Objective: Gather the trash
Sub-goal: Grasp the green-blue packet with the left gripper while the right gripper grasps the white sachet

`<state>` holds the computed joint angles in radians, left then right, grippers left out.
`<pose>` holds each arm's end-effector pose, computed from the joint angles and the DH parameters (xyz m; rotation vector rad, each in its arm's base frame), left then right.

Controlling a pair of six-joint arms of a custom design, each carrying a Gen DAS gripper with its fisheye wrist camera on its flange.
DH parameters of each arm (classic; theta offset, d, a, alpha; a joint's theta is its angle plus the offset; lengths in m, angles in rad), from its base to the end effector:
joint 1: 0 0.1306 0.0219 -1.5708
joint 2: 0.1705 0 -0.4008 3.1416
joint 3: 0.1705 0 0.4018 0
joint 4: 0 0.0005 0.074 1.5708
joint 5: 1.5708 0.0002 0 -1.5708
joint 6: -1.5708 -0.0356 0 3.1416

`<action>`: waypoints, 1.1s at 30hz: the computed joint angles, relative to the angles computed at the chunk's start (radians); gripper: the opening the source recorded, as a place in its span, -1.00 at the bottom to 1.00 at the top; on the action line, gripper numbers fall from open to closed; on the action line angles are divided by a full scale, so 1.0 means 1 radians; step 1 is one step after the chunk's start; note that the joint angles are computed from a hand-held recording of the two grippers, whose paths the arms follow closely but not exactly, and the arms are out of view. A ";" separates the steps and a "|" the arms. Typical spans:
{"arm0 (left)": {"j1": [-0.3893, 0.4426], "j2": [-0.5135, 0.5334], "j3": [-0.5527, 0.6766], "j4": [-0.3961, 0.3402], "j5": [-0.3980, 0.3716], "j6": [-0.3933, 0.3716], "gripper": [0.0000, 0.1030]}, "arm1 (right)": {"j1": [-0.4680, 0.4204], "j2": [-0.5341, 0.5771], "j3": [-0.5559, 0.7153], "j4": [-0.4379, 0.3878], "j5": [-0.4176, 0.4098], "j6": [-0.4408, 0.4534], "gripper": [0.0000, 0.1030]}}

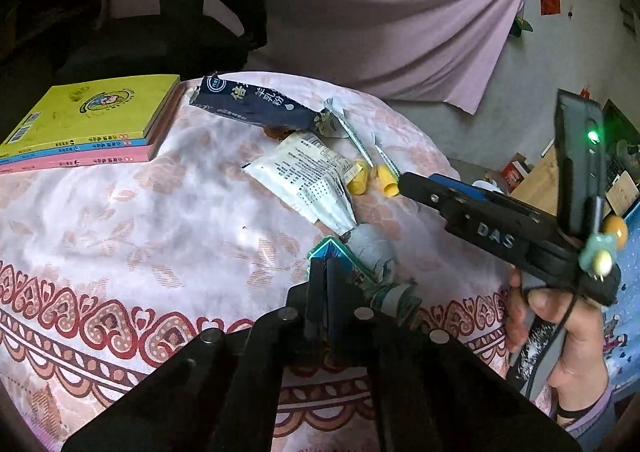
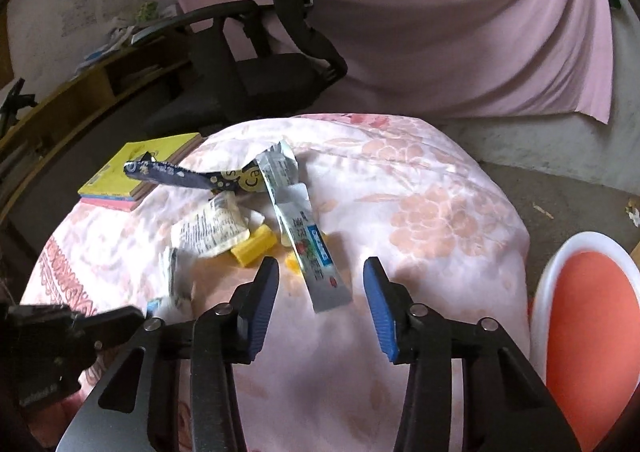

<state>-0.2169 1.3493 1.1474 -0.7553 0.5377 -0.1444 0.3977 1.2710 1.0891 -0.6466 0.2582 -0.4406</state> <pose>0.4405 -0.1162 0.3647 0.6538 2.3833 -0.7062 0.4080 0.1610 0.3753 0.1701 2.3597 0.0940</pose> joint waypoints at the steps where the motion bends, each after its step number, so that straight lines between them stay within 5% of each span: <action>1: 0.003 -0.004 -0.003 0.000 0.002 0.001 -1.00 | -0.006 0.007 0.005 0.000 -0.013 -0.003 -0.18; 7: 0.018 -0.021 -0.021 0.047 0.000 0.056 -1.00 | -0.041 0.016 0.001 0.009 -0.099 -0.029 -0.64; 17: 0.050 -0.037 -0.042 0.123 0.045 0.132 -1.00 | -0.016 -0.038 -0.045 0.052 -0.089 -0.021 -0.70; 24: 0.041 -0.031 -0.032 0.076 0.068 0.095 -0.99 | 0.023 -0.108 -0.088 0.032 -0.057 -0.027 -0.71; 28: 0.018 -0.027 -0.025 0.036 0.061 0.054 -0.38 | 0.041 -0.138 -0.103 0.015 -0.048 -0.031 -0.71; 33: -0.015 -0.008 -0.008 -0.003 -0.007 0.038 -0.34 | 0.050 -0.159 -0.114 0.002 -0.042 -0.036 -0.71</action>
